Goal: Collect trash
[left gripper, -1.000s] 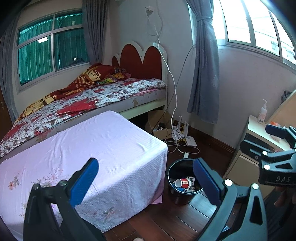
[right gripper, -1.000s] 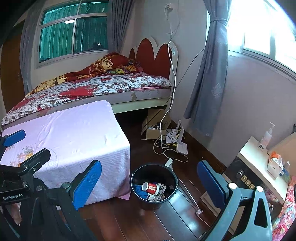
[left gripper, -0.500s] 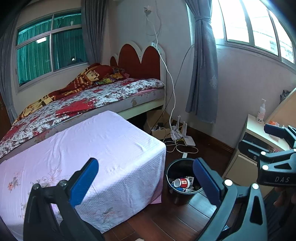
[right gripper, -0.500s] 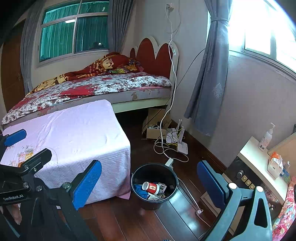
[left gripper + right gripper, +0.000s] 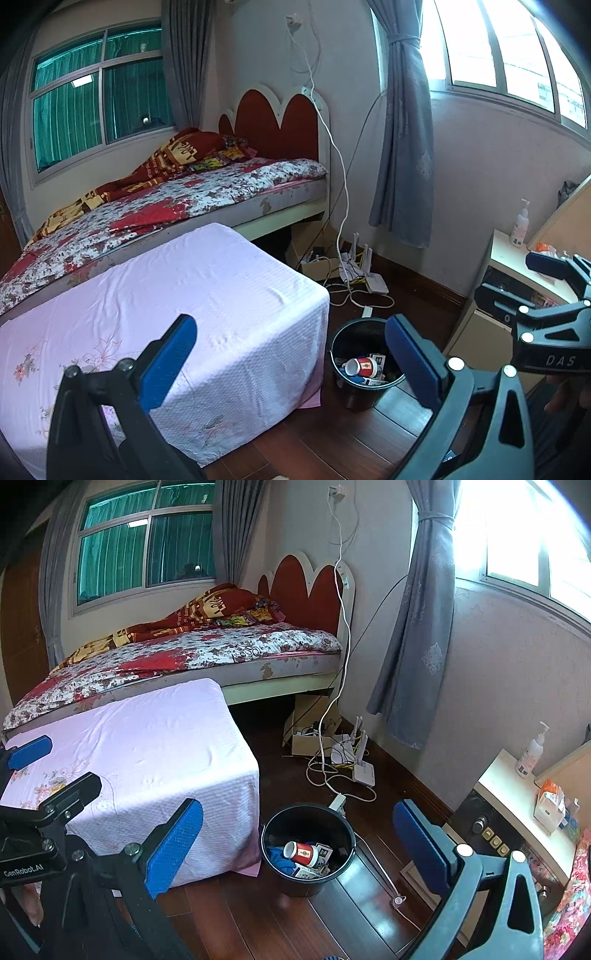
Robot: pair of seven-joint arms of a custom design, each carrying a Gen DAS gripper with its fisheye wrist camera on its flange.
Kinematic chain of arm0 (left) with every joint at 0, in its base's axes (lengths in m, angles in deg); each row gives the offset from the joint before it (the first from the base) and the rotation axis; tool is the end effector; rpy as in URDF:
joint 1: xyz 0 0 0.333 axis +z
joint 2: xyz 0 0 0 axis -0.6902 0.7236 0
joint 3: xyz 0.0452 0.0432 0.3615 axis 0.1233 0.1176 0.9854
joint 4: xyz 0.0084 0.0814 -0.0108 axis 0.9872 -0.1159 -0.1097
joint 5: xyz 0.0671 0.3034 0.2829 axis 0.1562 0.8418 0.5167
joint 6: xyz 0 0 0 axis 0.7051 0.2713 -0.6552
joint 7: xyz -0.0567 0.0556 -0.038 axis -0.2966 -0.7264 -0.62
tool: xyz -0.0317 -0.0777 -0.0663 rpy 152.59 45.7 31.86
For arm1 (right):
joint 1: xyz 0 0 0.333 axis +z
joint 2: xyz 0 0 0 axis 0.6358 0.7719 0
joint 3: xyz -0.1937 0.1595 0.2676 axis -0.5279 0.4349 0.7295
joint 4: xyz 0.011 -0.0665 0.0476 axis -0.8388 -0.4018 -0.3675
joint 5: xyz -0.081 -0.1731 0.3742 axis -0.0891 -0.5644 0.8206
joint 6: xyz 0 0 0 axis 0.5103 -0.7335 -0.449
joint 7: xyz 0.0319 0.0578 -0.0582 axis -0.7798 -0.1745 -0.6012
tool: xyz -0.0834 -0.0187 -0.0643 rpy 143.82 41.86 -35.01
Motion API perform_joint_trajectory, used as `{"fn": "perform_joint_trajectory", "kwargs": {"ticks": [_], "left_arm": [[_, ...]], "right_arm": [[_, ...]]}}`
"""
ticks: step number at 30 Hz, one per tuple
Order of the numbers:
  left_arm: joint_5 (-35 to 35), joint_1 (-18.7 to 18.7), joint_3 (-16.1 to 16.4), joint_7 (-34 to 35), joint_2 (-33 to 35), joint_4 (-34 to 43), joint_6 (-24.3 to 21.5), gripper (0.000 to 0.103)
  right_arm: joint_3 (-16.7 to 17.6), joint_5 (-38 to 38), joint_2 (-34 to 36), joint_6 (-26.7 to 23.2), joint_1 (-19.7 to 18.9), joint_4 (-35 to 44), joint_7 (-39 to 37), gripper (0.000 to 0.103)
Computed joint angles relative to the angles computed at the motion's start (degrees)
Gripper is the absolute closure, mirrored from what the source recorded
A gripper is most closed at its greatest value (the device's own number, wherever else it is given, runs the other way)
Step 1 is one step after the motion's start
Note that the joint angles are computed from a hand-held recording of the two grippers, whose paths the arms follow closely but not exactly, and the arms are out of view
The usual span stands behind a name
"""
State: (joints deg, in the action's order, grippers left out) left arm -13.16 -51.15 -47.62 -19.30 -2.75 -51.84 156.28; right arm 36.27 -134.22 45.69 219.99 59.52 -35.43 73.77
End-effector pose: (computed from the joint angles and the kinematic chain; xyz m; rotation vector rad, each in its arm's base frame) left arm 0.6465 -0.2009 0.6350 -1.4310 1.7539 -0.9699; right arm 0.5932 0.2767 0.6531 -1.6964 1.6077 -0.9391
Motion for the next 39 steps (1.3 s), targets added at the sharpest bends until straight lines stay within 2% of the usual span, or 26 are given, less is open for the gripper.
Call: {"fn": "perform_joint_trajectory", "kwargs": {"ticks": [26,31,36,39], "left_arm": [[-1.87,-0.04,-0.46,2.75,0.50,0.71,-0.05,0.001],[0.53,-0.55,0.36,1.52,0.66,0.66,0.70,0.001],[-2.14,0.69,-0.87,6.19,0.75,0.10,2.84,0.001],[-2.86,0.53,-0.67,6.92,0.81,0.22,2.44,0.001]], "right_arm": [[0.02,-0.07,-0.07,-0.30,-0.08,-0.38,0.18,0.000],[0.06,-0.04,0.20,-0.90,0.13,0.01,0.32,0.000],[0.05,-0.14,0.42,-1.14,0.41,0.33,0.34,0.000],[-0.03,0.05,0.56,-1.32,0.50,0.51,0.12,0.000]]}}
